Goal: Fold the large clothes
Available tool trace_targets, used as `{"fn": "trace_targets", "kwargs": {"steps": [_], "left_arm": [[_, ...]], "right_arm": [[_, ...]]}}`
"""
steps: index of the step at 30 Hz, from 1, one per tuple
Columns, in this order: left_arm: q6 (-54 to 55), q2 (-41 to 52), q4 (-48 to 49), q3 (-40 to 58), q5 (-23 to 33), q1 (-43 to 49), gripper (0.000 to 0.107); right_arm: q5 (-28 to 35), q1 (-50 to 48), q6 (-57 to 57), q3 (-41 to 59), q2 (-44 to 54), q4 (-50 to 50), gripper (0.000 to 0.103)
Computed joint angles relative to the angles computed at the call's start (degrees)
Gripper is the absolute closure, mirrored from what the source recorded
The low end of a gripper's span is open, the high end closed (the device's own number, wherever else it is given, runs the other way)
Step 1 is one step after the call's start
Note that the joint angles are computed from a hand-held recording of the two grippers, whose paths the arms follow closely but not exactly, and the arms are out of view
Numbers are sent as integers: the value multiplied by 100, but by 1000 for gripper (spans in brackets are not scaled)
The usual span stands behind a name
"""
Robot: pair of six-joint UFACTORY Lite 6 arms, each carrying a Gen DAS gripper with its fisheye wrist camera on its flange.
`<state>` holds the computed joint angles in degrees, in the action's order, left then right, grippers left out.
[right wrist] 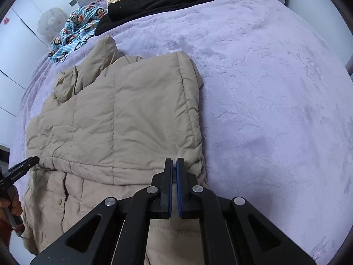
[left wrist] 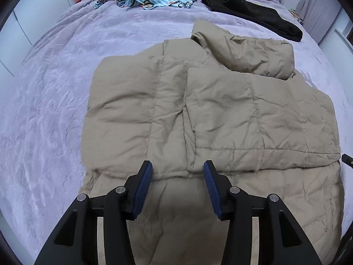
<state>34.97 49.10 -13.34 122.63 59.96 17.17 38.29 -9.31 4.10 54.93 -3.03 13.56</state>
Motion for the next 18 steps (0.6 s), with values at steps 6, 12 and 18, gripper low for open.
{"fn": "trace_targets", "kwargs": {"steps": [6, 12, 18], "left_arm": [[-30, -1140, 184, -1289, 71, 377, 57], [232, -1945, 267, -2342, 114, 838, 57], [643, -2309, 447, -2886, 140, 1484, 57]], "right_arm": [[604, 22, 206, -551, -824, 308, 99], [991, 483, 738, -1077, -1470, 482, 99], [1180, 1405, 1850, -1473, -2162, 365, 99]]}}
